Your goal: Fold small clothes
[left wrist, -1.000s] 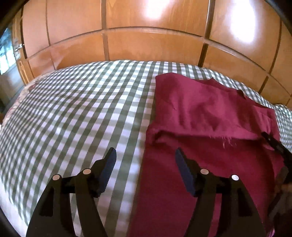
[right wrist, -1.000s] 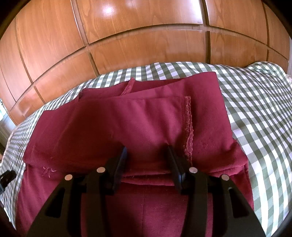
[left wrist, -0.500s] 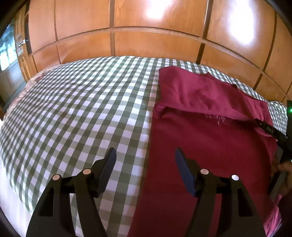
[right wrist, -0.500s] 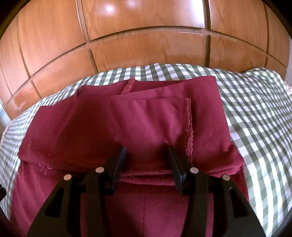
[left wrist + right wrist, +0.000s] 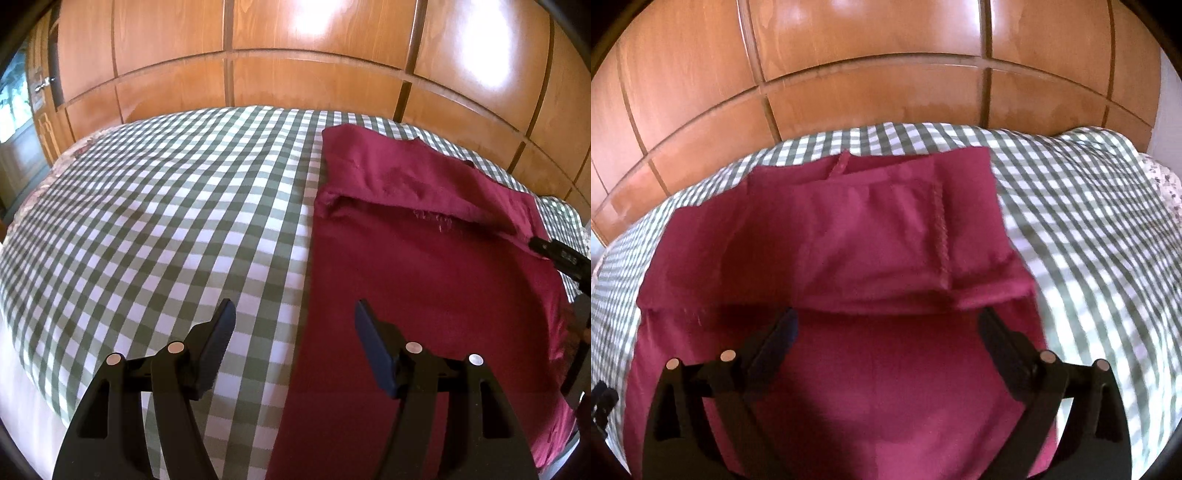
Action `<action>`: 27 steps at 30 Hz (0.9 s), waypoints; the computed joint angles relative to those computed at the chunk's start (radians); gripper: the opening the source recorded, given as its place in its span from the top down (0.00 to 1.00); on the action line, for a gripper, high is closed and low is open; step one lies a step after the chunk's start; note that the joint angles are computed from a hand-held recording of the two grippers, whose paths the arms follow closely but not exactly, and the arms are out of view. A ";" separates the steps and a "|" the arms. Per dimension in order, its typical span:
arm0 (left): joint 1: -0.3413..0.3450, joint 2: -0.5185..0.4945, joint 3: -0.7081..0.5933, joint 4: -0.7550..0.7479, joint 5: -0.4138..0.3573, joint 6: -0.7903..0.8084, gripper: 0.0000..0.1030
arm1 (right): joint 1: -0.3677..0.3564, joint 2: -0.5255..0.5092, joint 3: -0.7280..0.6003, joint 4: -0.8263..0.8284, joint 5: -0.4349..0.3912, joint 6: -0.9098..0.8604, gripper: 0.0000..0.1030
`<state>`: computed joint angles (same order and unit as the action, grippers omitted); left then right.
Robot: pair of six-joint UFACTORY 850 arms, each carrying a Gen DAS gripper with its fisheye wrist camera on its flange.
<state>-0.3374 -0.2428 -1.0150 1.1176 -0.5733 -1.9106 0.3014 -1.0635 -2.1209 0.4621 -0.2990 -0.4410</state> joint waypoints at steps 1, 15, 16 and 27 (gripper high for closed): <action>0.000 0.001 0.004 0.000 0.004 -0.001 0.36 | -0.006 0.019 0.032 0.004 0.010 -0.012 0.06; -0.013 0.117 0.166 -0.020 0.270 0.069 0.46 | -0.145 0.229 0.420 0.340 -0.097 -0.418 0.12; -0.019 0.133 0.185 -0.024 0.294 0.074 0.46 | -0.154 0.263 0.476 0.389 -0.111 -0.482 0.13; -0.026 0.223 0.267 -0.528 0.425 0.588 0.93 | -0.199 0.381 0.667 0.299 -0.301 -0.483 0.87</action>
